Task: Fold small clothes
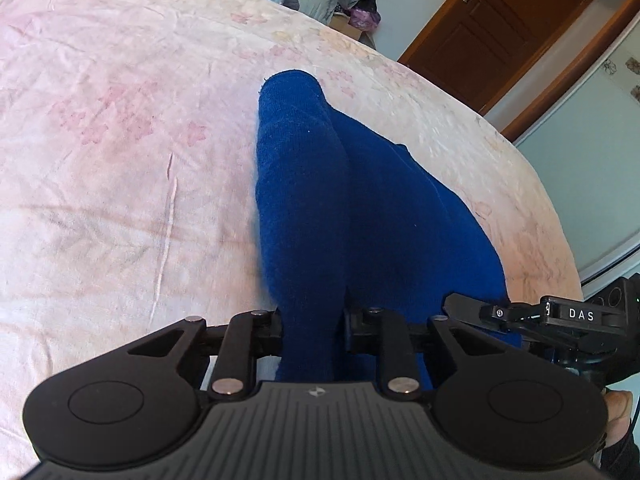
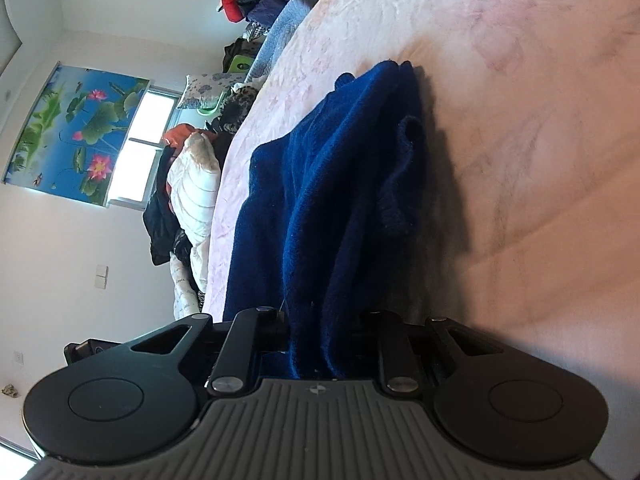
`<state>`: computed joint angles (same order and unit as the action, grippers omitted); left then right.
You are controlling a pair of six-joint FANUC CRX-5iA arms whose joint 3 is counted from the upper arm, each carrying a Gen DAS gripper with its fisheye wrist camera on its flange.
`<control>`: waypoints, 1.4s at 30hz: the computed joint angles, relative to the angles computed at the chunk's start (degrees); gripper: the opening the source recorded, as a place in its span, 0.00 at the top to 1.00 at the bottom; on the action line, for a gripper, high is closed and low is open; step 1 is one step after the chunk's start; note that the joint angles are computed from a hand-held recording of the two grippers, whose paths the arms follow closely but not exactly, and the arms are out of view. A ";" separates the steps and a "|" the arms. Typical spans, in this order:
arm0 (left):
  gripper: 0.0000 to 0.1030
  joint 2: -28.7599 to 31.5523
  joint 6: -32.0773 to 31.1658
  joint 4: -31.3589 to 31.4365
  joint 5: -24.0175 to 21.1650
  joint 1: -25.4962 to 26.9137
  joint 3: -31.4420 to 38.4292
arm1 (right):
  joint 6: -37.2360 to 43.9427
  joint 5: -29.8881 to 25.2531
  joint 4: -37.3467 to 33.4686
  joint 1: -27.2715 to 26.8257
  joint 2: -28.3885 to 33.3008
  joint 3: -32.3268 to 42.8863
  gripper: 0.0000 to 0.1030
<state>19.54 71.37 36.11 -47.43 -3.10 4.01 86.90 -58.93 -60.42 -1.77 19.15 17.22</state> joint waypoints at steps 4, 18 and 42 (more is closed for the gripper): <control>0.82 -1.89 -0.38 -1.47 0.43 0.03 -2.00 | 0.04 -0.01 -1.06 -0.59 -1.57 -2.66 0.80; 0.85 -4.07 -1.90 -0.49 0.76 0.79 -5.46 | -1.09 5.61 6.28 2.47 -5.87 -6.18 0.68; 0.91 -8.30 -2.74 -5.67 -2.03 0.30 -6.89 | -0.40 -2.15 0.88 0.77 -5.51 -4.85 0.83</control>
<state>11.24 68.63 30.43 -49.46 -2.80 -2.87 86.49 -61.08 -59.54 -1.00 13.64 12.36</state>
